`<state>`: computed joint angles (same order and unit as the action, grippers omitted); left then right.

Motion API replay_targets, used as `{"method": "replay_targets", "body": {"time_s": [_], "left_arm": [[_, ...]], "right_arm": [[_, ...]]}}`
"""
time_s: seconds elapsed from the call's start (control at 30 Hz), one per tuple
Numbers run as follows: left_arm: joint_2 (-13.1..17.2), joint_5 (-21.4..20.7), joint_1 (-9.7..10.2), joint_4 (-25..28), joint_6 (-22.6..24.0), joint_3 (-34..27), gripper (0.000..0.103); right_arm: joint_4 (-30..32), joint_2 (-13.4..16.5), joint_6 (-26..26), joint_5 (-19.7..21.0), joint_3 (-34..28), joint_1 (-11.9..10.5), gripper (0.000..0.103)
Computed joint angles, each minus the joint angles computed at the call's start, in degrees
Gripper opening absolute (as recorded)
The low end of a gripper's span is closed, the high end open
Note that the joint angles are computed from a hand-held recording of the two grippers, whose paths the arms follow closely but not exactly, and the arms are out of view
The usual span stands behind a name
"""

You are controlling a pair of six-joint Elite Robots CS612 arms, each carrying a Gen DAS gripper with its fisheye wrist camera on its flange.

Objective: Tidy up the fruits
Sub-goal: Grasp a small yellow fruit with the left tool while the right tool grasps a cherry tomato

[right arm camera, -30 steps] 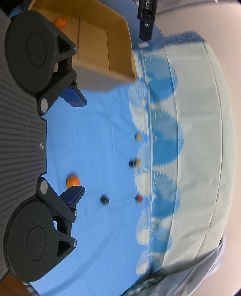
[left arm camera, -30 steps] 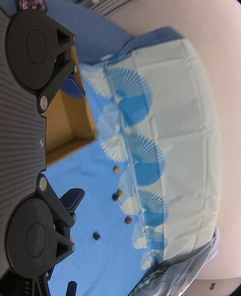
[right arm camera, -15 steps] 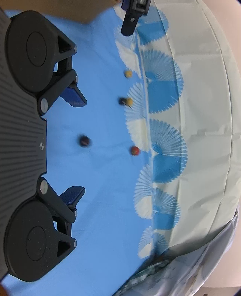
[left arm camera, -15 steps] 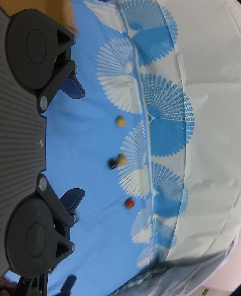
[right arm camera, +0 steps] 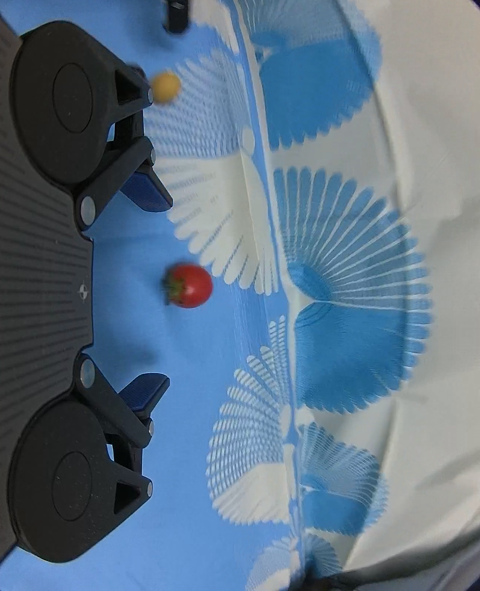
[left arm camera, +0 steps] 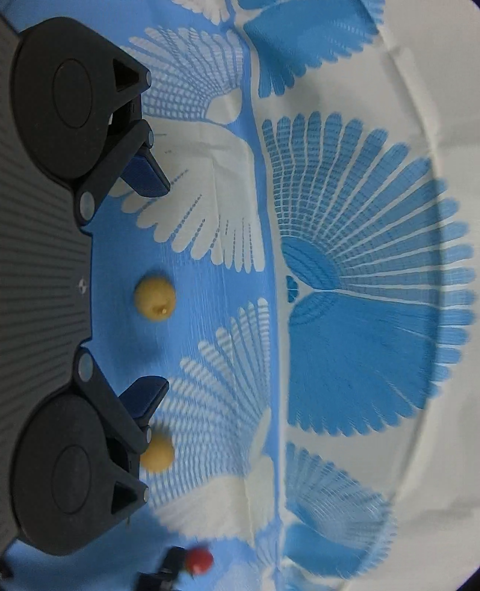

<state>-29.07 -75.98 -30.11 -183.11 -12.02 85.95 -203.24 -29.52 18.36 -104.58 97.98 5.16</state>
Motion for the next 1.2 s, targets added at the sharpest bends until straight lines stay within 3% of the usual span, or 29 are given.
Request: {"method": "replay_targets", "body": {"time_s": [0.1,0.13,0.5,0.6,0.63,0.67,0.7,0.73,0.77,0.97,1.2], "left_arm": [[1.3,0.6,0.21,2.2,0.0,-1.9,0.103],[1.7,0.3,0.33,0.5,0.0,-1.8,0.103],[2.2,0.2,0.47,0.3,0.0,-2.5,0.103],[2.3,0.3,0.37,0.7,-0.8,-2.7,0.103],[2.4,0.5,0.3,0.9,-1.0,-2.9,0.103],[2.3,0.5,0.22,0.7,-1.1,-2.7,0.094],[2.2,0.3,0.12,-0.9,-1.0,-2.3,0.083],[2.1,0.1,0.1,-2.1,-0.8,-2.0,0.054],[1.7,-1.0,0.19,-1.7,-0.2,-1.8,0.032],[-0.9,-3.5,-0.1,-2.8,2.0,1.4,0.03],[-7.9,-7.0,-0.72,-4.9,1.7,10.3,0.03]], "right_arm": [[1.6,1.6,-0.9,-2.0,-2.4,0.1,0.101],[0.8,2.1,-0.9,-2.8,-2.7,0.2,0.102],[-0.8,2.8,-1.0,-3.7,-3.0,0.4,0.102],[-1.4,2.7,-1.1,-2.7,-2.7,0.2,0.1],[-2.3,2.6,-1.4,-1.6,-2.3,0.0,0.091],[-3.3,2.6,-1.9,-0.9,-2.1,-0.1,0.073],[-4.1,2.5,-2.2,-0.6,-1.8,-0.1,0.063],[-4.3,2.2,-2.2,-0.1,-1.6,-0.1,0.044],[-4.1,1.9,-2.1,0.2,-1.3,-0.1,0.03],[-5.0,0.0,-2.0,1.0,0.6,0.9,0.03],[-7.0,-5.4,-1.8,3.4,6.1,3.1,0.03]]}}
